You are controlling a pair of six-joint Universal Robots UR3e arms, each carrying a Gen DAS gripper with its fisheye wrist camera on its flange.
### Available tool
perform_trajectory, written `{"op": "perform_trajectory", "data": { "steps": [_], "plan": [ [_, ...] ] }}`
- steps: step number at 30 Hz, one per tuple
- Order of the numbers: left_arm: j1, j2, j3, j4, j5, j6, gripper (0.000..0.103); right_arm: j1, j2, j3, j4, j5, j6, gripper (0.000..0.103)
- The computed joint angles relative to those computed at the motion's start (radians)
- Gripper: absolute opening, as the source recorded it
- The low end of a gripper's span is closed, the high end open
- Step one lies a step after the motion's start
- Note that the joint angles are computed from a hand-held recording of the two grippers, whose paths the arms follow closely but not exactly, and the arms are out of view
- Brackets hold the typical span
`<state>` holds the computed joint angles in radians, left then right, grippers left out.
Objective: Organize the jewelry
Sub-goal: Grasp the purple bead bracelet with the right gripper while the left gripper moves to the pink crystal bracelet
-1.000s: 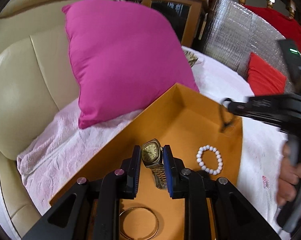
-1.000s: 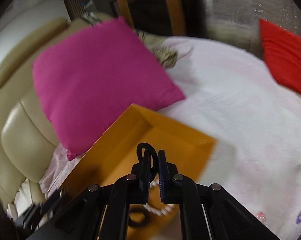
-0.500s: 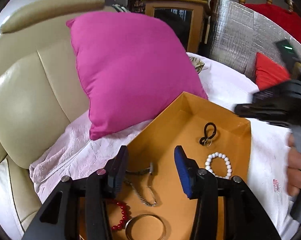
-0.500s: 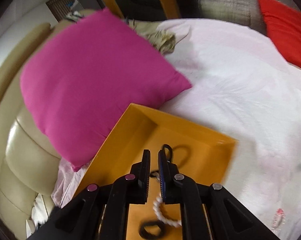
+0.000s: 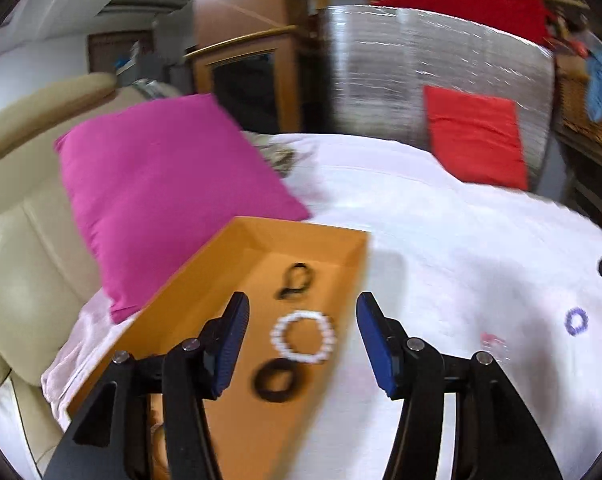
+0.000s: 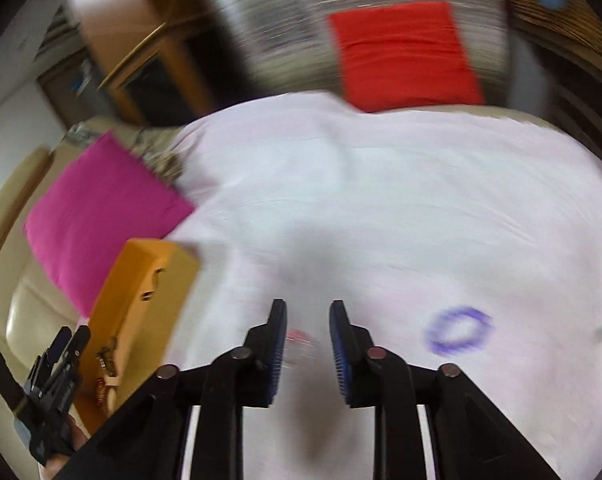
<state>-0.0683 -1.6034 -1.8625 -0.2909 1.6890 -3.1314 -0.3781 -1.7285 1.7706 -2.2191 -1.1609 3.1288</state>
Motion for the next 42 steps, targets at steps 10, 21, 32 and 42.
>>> {"op": "perform_trajectory", "data": {
  "steps": [10,21,32,42],
  "plan": [
    [-0.239,-0.216,0.189,-0.052,0.11,-0.002,0.067,-0.383,-0.195,0.354,0.024,0.197,-0.209,0.039],
    [-0.339,-0.386,0.375,-0.18,0.133,-0.01,0.068,-0.422,-0.036,0.328,-0.073,0.219,-0.161,0.042],
    [-0.316,-0.44,0.442,-0.239,0.095,-0.051,0.068,-0.239,0.244,0.189,-0.302,-0.005,-0.03,0.036],
    [-0.25,-0.398,0.397,-0.226,0.009,-0.037,0.068,-0.177,0.134,0.224,-0.211,-0.156,-0.149,0.015]
  ]
}}
